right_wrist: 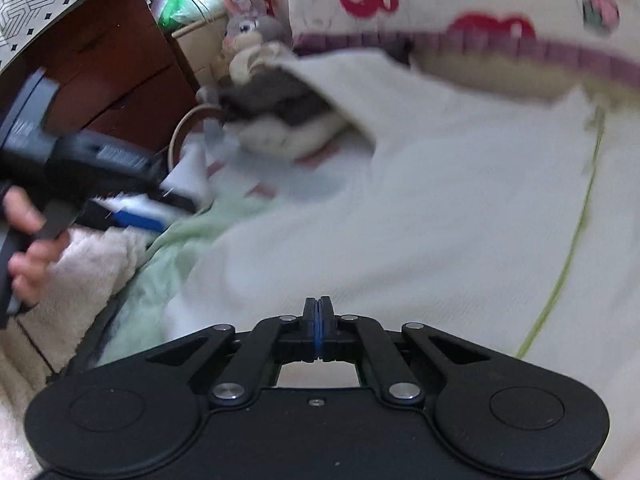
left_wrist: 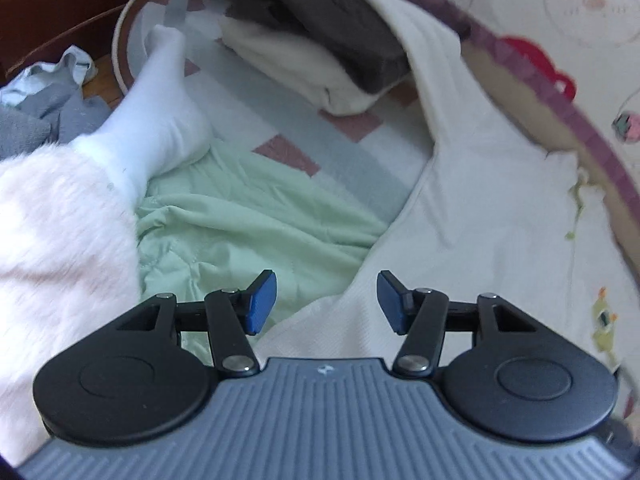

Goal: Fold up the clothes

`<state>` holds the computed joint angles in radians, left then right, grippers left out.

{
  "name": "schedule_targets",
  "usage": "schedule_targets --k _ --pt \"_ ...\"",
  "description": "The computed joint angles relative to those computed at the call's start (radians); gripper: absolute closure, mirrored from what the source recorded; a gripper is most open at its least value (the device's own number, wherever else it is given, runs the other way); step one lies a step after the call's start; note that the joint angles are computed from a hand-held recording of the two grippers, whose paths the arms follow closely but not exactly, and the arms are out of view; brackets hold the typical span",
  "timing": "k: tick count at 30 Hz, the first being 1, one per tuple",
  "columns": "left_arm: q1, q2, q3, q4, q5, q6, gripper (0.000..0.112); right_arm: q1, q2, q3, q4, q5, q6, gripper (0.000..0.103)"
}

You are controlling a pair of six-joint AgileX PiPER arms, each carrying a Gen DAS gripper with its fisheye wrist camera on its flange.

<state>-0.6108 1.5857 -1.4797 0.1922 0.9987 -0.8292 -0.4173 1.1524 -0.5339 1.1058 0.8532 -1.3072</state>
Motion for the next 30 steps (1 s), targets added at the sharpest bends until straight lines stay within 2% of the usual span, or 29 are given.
schedule_targets --k 3,4,5,7,8,9,11,13,16,18,19,22,23,24,25,26,28,30 --pt "0.020 -0.044 0.067 -0.044 -0.056 -0.011 0.057 -0.022 0.044 -0.085 -0.027 -0.050 0.001 0.101" --pt "0.024 -0.048 0.092 -0.072 -0.086 -0.006 0.056 -0.017 0.057 -0.109 -0.054 -0.088 0.017 0.101" --pt "0.028 -0.051 0.118 -0.101 -0.117 0.002 0.055 -0.021 0.075 -0.148 -0.110 -0.086 0.064 0.101" --pt "0.036 -0.056 0.168 -0.164 -0.178 0.024 0.054 -0.065 0.113 -0.216 -0.179 0.020 0.155 0.101" --pt "0.041 -0.058 0.192 -0.199 -0.209 0.038 0.054 -0.104 0.126 -0.236 -0.195 0.114 0.171 0.098" --pt "0.052 -0.060 0.217 -0.252 -0.239 0.074 0.056 -0.113 0.127 -0.232 -0.208 0.169 0.190 0.095" --pt "0.060 -0.049 0.233 -0.359 -0.302 0.124 0.057 -0.101 0.104 -0.175 -0.254 0.224 0.275 0.090" --pt "0.018 -0.035 0.210 -0.305 -0.341 0.137 0.057 -0.125 0.086 -0.080 -0.280 0.265 0.372 0.080" --pt "-0.083 0.000 0.150 -0.040 -0.280 -0.018 0.066 -0.145 0.064 0.054 -0.272 0.203 0.435 0.069" --pt "-0.140 0.026 0.133 0.105 -0.224 -0.108 0.076 -0.121 0.054 0.095 -0.252 0.134 0.451 0.071" --pt "-0.148 0.035 0.134 0.124 -0.214 -0.119 0.076 -0.114 0.046 0.116 -0.223 0.106 0.437 0.069" --pt "-0.115 0.043 0.144 0.100 -0.245 -0.110 0.079 -0.033 0.021 0.164 -0.091 -0.006 0.360 0.052" --pt "-0.107 0.048 0.144 0.104 -0.252 -0.121 0.079 -0.014 0.024 0.175 -0.043 -0.034 0.322 0.051" --pt "-0.103 0.048 0.150 0.120 -0.261 -0.142 0.079 0.003 0.028 0.185 0.007 -0.061 0.281 0.051" --pt "-0.099 0.048 0.157 0.137 -0.269 -0.163 0.079 0.006 0.035 0.180 0.030 -0.061 0.252 0.056" --pt "-0.096 0.048 0.163 0.154 -0.277 -0.185 0.079 -0.009 0.044 0.172 0.048 -0.039 0.211 0.097" --pt "-0.088 0.035 0.182 0.159 -0.289 -0.209 0.078 -0.112 0.027 0.127 0.052 0.104 0.044 0.097" --pt "-0.084 0.016 0.201 0.169 -0.311 -0.222 0.078 -0.195 0.025 0.049 0.030 0.221 -0.028 0.098"
